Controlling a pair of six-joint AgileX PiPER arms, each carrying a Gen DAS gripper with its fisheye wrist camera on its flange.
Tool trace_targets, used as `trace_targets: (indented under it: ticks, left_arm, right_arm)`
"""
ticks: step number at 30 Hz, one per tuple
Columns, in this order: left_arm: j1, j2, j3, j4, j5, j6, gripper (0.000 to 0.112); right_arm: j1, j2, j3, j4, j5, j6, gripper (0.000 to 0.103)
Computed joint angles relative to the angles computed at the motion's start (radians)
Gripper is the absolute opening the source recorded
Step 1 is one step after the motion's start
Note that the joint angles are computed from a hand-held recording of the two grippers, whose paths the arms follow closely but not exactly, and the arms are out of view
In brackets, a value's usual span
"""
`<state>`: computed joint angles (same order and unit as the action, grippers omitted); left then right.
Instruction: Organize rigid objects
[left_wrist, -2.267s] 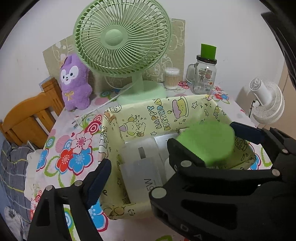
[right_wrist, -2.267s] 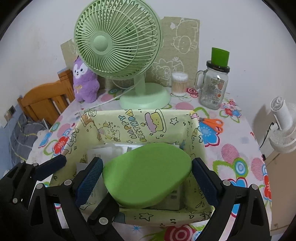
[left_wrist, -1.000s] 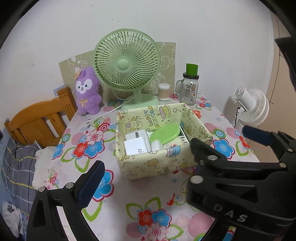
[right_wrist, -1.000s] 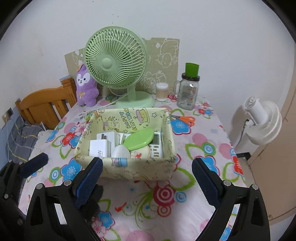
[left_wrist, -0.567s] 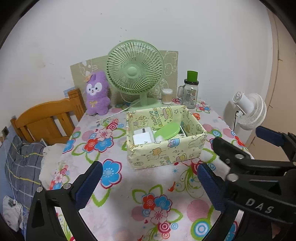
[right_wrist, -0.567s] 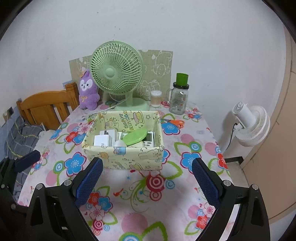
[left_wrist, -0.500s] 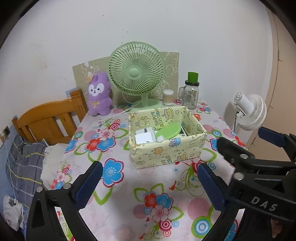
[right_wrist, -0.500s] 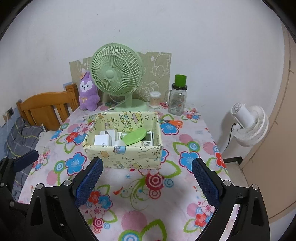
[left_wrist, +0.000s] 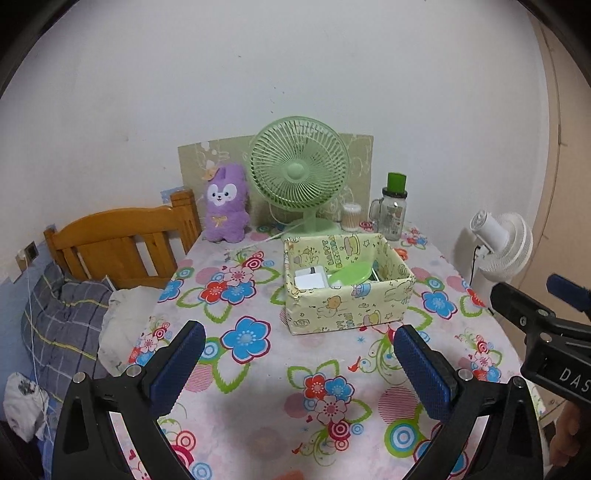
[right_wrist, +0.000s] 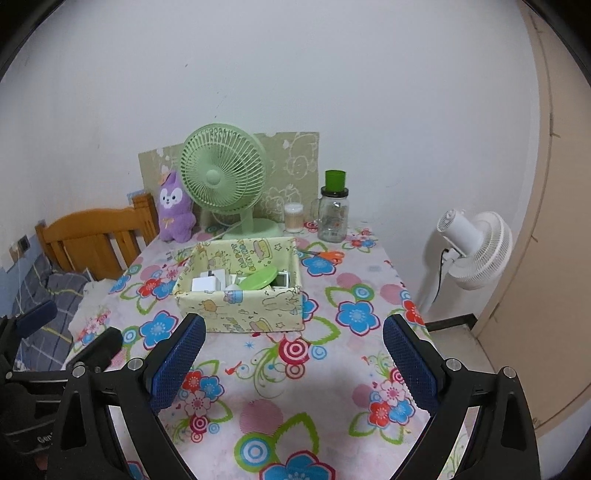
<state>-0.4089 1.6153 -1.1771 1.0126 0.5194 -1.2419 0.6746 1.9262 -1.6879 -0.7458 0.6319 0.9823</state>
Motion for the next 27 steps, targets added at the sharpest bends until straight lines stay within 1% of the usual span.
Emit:
trace_targets:
  ticks: [4, 8, 12, 19, 27]
  left_arm:
    - [-0.031, -0.025, 0.029, 0.068, 0.026, -0.062, 0.103]
    - [-0.046, -0.040, 0.043, 0.094, 0.028, -0.087, 0.103]
    - [-0.074, -0.042, 0.050, 0.144, 0.053, -0.129, 0.103]
    - [-0.067, -0.041, 0.049, 0.119, 0.023, -0.115, 0.103]
    - [-0.061, -0.032, 0.030, 0.096, 0.018, -0.084, 0.103]
  right_arm:
    - [0.008, -0.038, 0.059, -0.052, -0.006, 0.050, 0.099]
    - [0.020, -0.062, 0.100, -0.088, -0.004, 0.093, 0.099]
    - [0.027, -0.083, 0.130, -0.122, -0.003, 0.139, 0.099]
    - [0.023, -0.087, 0.142, -0.132, -0.002, 0.156, 0.099]
    - [0.016, -0.082, 0.139, -0.121, -0.006, 0.151, 0.099]
